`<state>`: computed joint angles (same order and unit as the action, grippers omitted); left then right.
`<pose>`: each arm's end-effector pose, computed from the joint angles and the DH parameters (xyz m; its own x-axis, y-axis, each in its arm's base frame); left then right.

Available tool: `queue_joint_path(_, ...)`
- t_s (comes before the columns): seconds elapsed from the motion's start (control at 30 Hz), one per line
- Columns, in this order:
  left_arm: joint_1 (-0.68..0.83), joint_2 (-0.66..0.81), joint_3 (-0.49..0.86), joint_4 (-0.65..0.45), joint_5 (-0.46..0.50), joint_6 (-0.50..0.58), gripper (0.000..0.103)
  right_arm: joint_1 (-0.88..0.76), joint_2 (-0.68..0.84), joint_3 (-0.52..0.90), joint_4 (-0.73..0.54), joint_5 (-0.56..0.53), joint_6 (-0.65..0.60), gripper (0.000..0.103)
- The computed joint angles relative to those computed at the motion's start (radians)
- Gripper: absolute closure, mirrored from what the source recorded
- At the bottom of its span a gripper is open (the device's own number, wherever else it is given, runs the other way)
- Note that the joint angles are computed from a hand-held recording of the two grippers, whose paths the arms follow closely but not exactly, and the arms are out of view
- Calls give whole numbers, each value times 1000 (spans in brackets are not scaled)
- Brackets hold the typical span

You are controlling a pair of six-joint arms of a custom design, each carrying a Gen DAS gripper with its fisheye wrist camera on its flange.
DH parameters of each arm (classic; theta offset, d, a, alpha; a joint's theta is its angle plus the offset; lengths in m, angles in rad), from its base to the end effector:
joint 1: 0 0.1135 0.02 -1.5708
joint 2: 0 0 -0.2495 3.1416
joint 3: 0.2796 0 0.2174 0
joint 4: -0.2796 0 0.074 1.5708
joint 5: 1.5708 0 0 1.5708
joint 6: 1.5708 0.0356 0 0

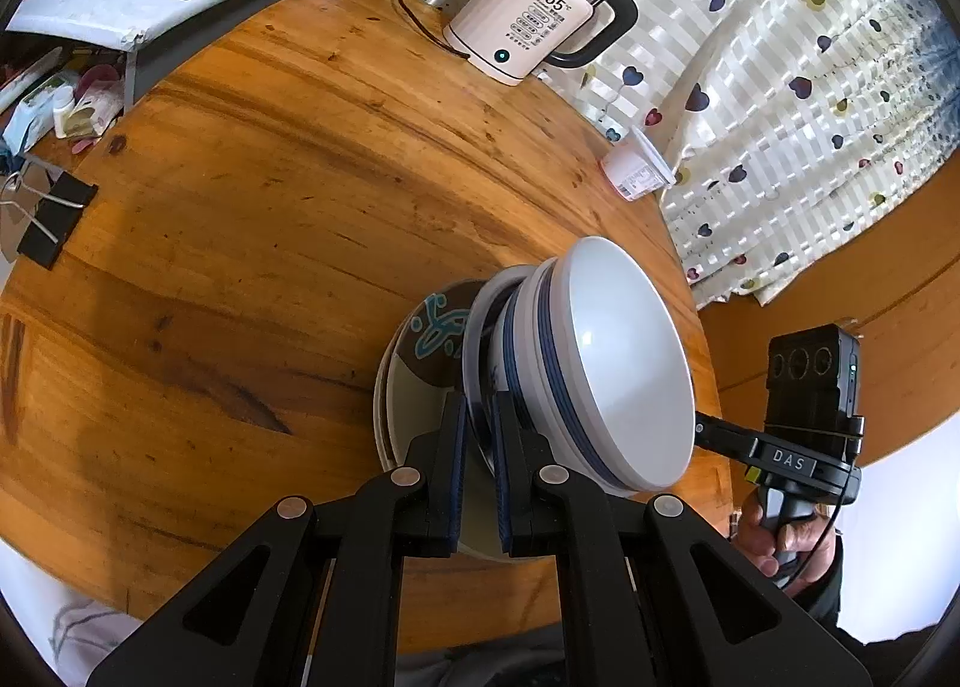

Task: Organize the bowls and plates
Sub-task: 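Lower the steel bowl onto the beige plate stack with both grippers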

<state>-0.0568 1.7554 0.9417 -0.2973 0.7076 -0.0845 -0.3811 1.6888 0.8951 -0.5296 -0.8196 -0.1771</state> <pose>0.2960 -0.0400 0.1575 -0.9195 -0.0120 -0.3930 0.2544 0.7440 -0.6179 0.2536 -0.0736 0.1591 -0.9013 0.2316 -0.3660 -0.0723 0.7527 0.6544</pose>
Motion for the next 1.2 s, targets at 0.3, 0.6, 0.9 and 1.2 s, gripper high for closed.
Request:
queue_joint_path(0.3, -2, -5, -10, 18, -6, -20, 96, 23, -13, -3, 19, 34, 14, 95)
queue_joint_path(0.6, -11, -48, -44, 50, -44, -34, 94, 2, -60, -32, 13, 29, -9, 92)
queue_joint_path(0.9, -44, -161, -119, 90, -128, -59, 92, -31, -169, -98, 9, 42, -46, 74)
queue_joint_path(1.2, -119, -293, -190, 106, -248, -82, 83, -23, -276, -141, -26, 56, -85, 62)
